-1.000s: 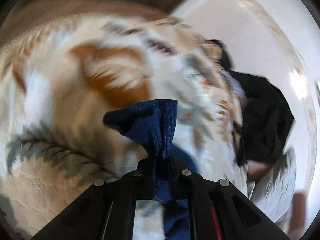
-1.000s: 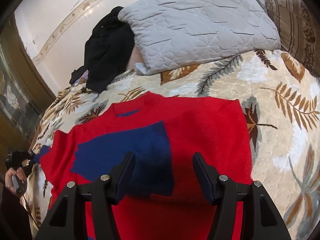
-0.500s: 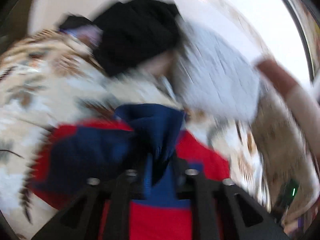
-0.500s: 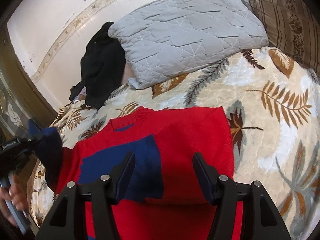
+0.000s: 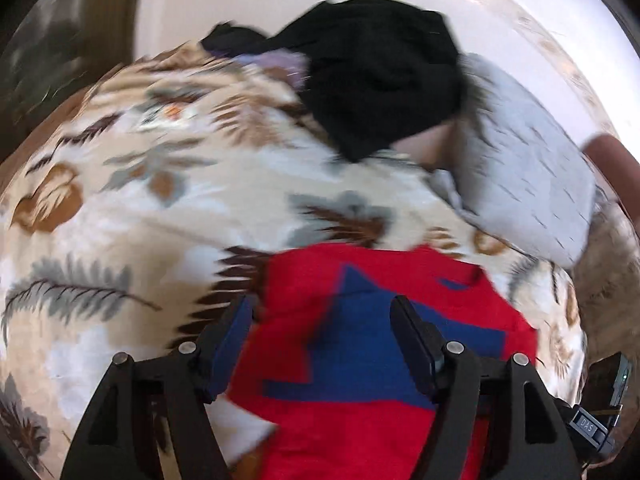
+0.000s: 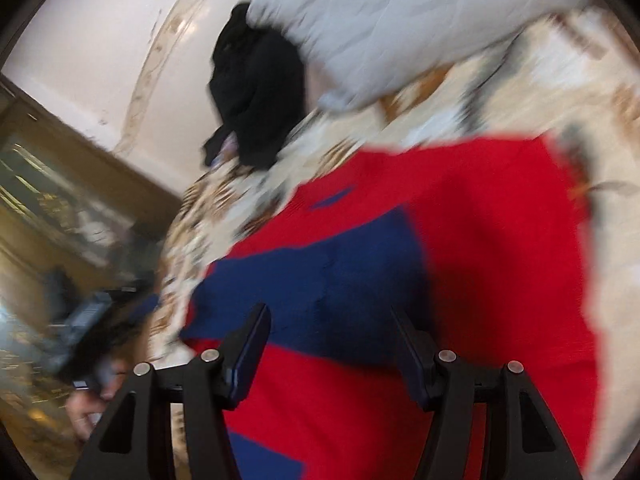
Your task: Fold small clothes
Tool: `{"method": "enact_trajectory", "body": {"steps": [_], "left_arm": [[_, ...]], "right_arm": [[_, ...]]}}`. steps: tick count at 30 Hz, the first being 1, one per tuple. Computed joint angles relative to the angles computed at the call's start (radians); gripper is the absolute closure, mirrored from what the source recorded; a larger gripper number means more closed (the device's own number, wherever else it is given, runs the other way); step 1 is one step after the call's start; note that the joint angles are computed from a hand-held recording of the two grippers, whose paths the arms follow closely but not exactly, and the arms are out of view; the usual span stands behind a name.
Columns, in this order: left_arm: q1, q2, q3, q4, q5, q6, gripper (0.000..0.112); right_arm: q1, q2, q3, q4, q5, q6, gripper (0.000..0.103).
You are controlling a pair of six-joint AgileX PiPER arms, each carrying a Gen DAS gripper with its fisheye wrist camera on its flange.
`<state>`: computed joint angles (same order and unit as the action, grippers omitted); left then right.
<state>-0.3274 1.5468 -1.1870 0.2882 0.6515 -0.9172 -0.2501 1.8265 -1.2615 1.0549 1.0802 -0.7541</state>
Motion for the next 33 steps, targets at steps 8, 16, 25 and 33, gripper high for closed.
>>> {"method": "enact_trajectory", "body": {"steps": [8, 16, 25, 33], "left_arm": [[0.005, 0.047, 0.018, 0.124, 0.038, 0.017, 0.04], [0.079, 0.082, 0.032, -0.042, 0.004, 0.169, 0.04], [0.092, 0.044, 0.039, -0.055, -0.009, 0.149, 0.04], [-0.051, 0.124, -0.055, 0.008, 0.026, 0.112, 0.04]], "right_arm": [[0.139, 0.159, -0.115, -0.01, -0.109, 0.152, 0.039], [0.341, 0.162, -0.198, -0.276, -0.286, 0.374, 0.077], [0.317, -0.002, -0.11, -0.24, -0.396, 0.287, 0.097], [0.038, -0.156, -0.016, -0.206, -0.415, 0.239, 0.097]]}}
